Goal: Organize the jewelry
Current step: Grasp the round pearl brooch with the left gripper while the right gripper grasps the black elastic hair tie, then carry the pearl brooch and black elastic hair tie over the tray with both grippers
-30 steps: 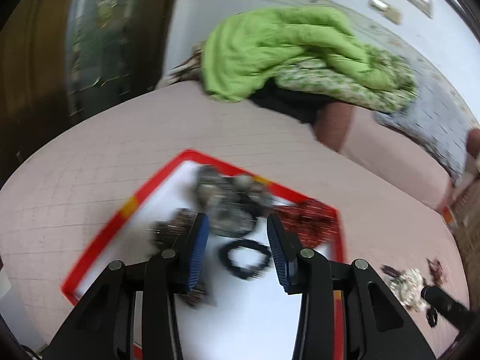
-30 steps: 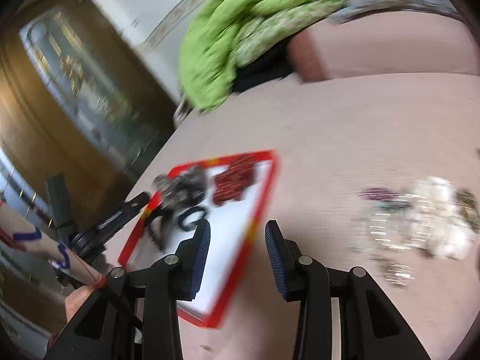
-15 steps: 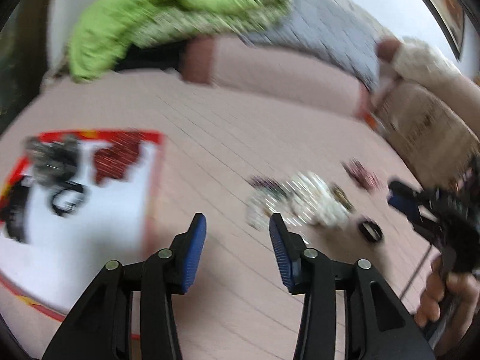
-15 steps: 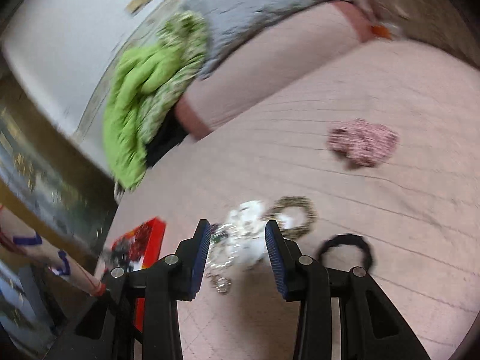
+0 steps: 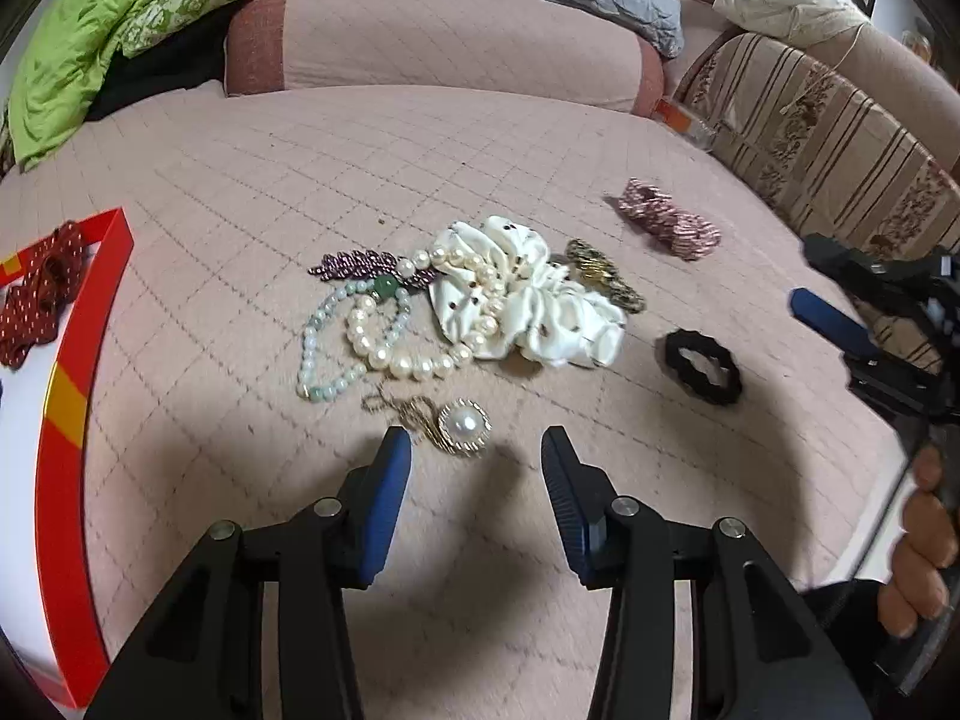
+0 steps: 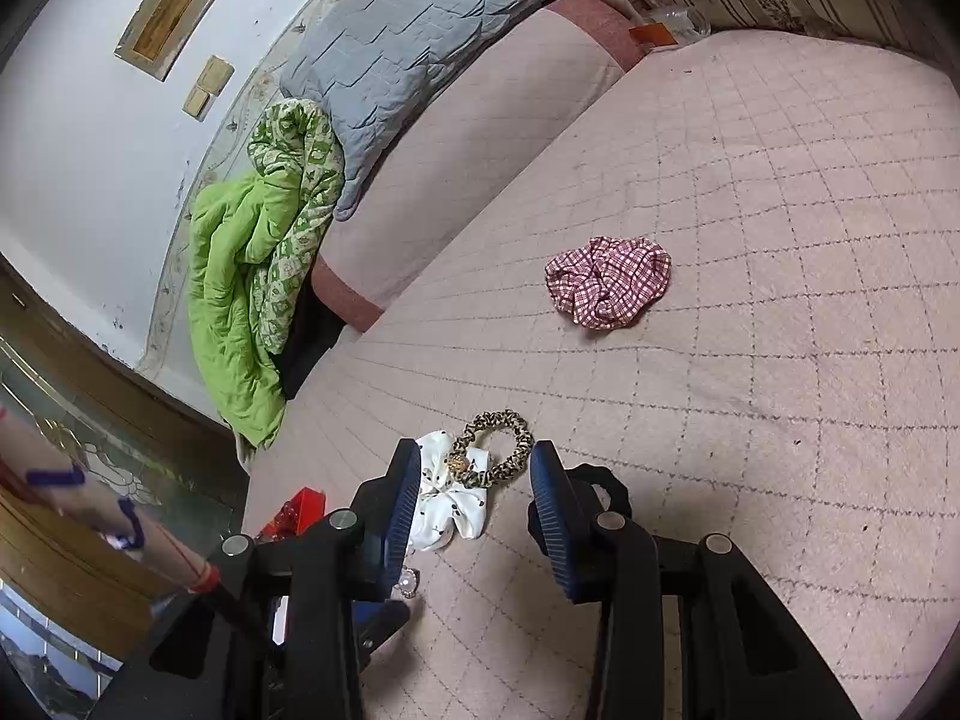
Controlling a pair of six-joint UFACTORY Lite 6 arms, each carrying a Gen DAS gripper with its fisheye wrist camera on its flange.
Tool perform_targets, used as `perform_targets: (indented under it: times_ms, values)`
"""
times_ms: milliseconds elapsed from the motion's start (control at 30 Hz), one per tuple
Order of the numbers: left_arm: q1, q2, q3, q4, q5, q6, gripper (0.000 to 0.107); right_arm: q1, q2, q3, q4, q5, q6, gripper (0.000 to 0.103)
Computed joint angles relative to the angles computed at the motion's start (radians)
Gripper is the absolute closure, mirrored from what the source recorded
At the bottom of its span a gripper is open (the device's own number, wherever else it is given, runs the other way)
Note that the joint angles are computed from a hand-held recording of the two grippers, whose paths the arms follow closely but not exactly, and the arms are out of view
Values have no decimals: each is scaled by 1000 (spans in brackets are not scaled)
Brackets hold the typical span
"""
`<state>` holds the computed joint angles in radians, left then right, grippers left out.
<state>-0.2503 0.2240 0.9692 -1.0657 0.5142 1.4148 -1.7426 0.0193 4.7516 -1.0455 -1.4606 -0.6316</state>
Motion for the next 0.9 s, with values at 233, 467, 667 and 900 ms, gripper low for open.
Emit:
perform_targets:
  times_ms: [233, 467, 667, 900]
  values:
    - [-81, 73, 31, -103, -144, 87, 73, -3, -1, -6, 1, -9, -5, 62]
    - [-65, 8, -28, -151, -137, 151, 86, -31, 4, -8, 96, -50, -11, 61]
    - [9, -155, -78, -90, 2, 105, 86, -123, -19, -45, 231, -1, -138, 62]
    - [120, -280, -62, -23, 141, 37, 86, -264, -67, -69, 442, 103, -313, 62]
